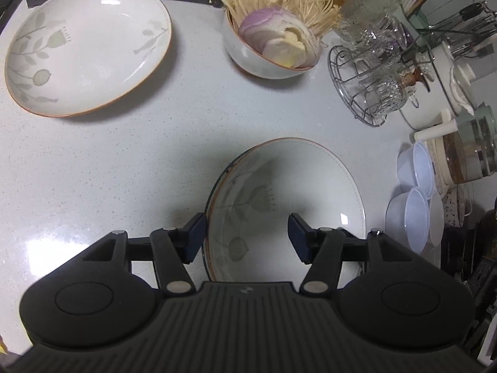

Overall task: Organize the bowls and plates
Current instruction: 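Lower the large white plate onto the deer-pattern plate and open both grippers, then raise both grippers off the stack and move toward the small white plate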

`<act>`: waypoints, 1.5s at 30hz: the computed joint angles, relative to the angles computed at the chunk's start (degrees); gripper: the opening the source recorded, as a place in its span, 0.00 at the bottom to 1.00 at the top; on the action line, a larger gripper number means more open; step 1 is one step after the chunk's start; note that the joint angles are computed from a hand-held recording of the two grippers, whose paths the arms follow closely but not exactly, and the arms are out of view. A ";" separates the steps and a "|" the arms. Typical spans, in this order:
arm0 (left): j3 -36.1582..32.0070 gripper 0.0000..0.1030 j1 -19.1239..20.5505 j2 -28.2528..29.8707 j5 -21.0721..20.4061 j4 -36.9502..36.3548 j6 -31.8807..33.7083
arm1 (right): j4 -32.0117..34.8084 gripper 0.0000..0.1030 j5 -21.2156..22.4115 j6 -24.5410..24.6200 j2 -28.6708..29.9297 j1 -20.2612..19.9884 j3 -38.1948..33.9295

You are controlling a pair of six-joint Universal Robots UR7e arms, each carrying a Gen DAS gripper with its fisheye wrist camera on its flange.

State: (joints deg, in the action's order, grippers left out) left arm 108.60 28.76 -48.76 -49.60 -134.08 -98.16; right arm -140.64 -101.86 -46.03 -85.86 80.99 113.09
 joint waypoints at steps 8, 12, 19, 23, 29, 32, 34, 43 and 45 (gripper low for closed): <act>-1.33 0.61 -2.51 -1.79 3.03 4.26 3.69 | -3.66 0.21 0.09 1.48 -2.23 1.36 0.78; -2.97 0.62 -4.55 -3.13 5.29 8.52 5.91 | -3.07 0.21 1.88 2.55 -4.53 2.75 0.80; -5.57 0.62 -8.98 -6.07 9.37 18.42 4.78 | -0.64 0.21 6.93 3.38 -10.28 5.74 1.50; -7.46 0.62 -11.71 -6.66 11.72 24.59 3.47 | 1.34 0.21 8.62 4.25 -12.83 7.11 2.22; -9.40 0.62 -15.57 -6.88 14.51 33.81 -0.42 | 2.10 0.21 10.79 3.77 -16.98 8.64 4.52; -8.58 0.62 -17.07 -7.59 14.58 35.67 -2.06 | 1.62 0.21 11.01 3.60 -19.18 9.36 6.00; -7.31 0.62 -18.06 -8.32 14.52 35.00 -2.02 | 1.25 0.21 11.31 3.68 -20.84 9.65 7.21; -9.05 0.62 -21.33 -7.08 12.43 42.71 -8.32 | 6.76 0.21 11.55 2.85 -25.93 9.91 7.51; -10.45 0.62 -22.04 -5.74 12.50 44.82 -11.54 | 8.58 0.21 13.28 0.91 -26.64 8.82 6.99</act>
State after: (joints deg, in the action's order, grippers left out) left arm 98.15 6.72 -54.50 -37.10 -89.26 -109.70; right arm -132.06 -88.59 -45.12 -112.49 89.81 120.07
